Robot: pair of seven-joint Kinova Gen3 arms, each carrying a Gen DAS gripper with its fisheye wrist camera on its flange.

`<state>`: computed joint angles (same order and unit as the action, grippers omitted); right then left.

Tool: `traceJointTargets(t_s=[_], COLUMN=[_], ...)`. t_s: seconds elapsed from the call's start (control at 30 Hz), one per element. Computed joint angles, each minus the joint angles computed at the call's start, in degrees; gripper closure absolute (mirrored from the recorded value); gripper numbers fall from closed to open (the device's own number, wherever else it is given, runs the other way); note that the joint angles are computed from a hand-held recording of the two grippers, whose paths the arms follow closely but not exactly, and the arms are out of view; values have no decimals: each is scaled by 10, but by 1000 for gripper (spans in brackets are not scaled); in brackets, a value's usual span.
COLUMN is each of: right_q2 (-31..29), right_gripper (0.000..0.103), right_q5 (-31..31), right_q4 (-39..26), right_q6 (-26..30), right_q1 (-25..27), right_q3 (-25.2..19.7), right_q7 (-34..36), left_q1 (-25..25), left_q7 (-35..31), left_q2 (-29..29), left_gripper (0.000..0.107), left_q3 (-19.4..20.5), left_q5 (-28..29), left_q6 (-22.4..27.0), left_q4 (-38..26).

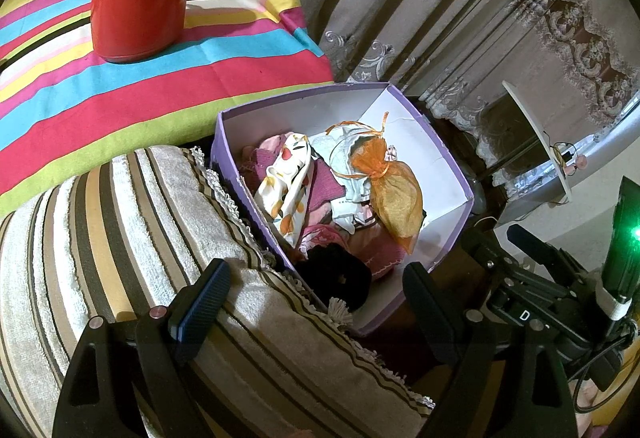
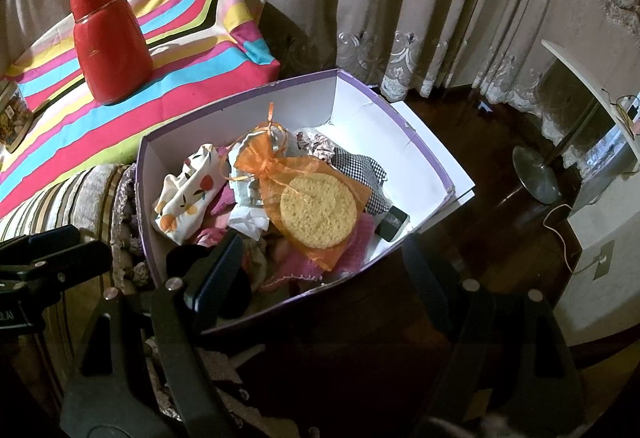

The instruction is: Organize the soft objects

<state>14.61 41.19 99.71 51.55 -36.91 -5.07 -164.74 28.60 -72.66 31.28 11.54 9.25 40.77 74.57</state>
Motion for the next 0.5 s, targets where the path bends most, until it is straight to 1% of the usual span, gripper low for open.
traceJointTargets(t_s=[0.5], right_q2=[-1], right_gripper=[19], right_q5=[-3], right_q4=[1], right_q6=[-2], right_q1=[1], right_q3=[0], right_q7=[1], left_q1=[0], left_q7=[-1], left_q2=[0], left_gripper=[19], left_q3=[0], left_q5=[0], left_q6=[1], left_q4=[0])
